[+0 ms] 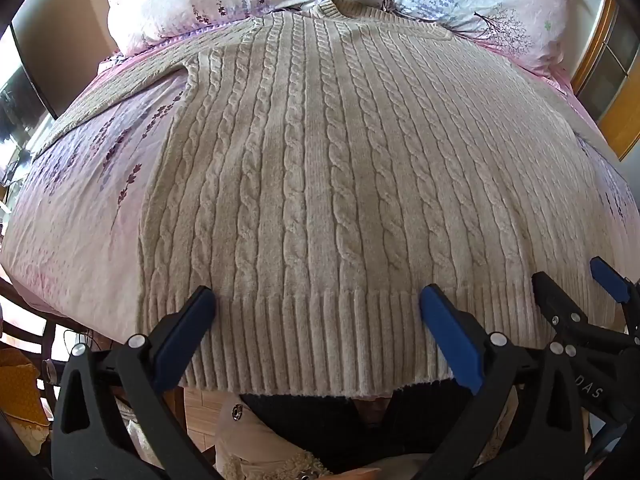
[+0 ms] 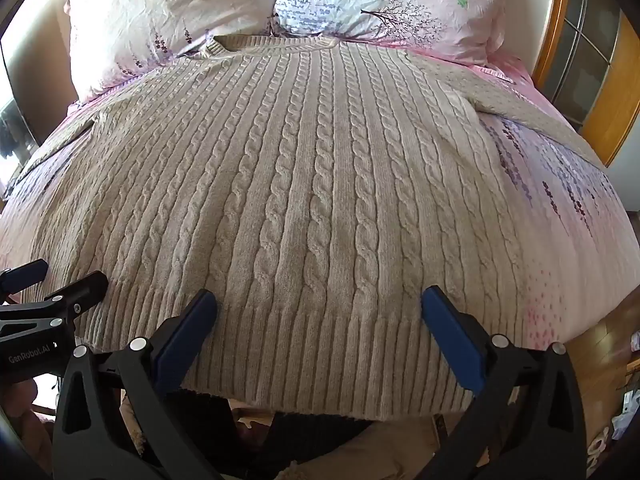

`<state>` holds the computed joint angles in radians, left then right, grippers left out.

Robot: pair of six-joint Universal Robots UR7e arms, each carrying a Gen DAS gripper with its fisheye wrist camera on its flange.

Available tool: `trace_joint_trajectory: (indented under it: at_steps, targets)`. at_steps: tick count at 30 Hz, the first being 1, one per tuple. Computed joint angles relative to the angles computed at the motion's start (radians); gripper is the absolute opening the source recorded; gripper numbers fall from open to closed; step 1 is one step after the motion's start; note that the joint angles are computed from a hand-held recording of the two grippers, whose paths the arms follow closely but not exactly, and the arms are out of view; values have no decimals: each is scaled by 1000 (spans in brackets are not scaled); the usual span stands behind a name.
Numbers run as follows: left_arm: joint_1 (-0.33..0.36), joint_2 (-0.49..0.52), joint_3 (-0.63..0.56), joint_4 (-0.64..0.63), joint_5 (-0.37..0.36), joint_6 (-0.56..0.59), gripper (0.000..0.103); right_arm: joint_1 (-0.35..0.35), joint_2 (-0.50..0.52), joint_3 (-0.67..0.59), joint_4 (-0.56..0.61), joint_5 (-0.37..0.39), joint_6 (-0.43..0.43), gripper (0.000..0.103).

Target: Fold small clothes

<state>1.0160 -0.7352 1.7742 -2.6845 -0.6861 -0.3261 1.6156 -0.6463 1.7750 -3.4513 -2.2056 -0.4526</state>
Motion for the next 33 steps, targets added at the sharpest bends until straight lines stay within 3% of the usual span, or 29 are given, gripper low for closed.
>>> trace_joint_trajectory:
  at_steps: [33]
  targets:
    - [0,1,2,-12,2,6,101,-1,1,1,-3,2,-1,102]
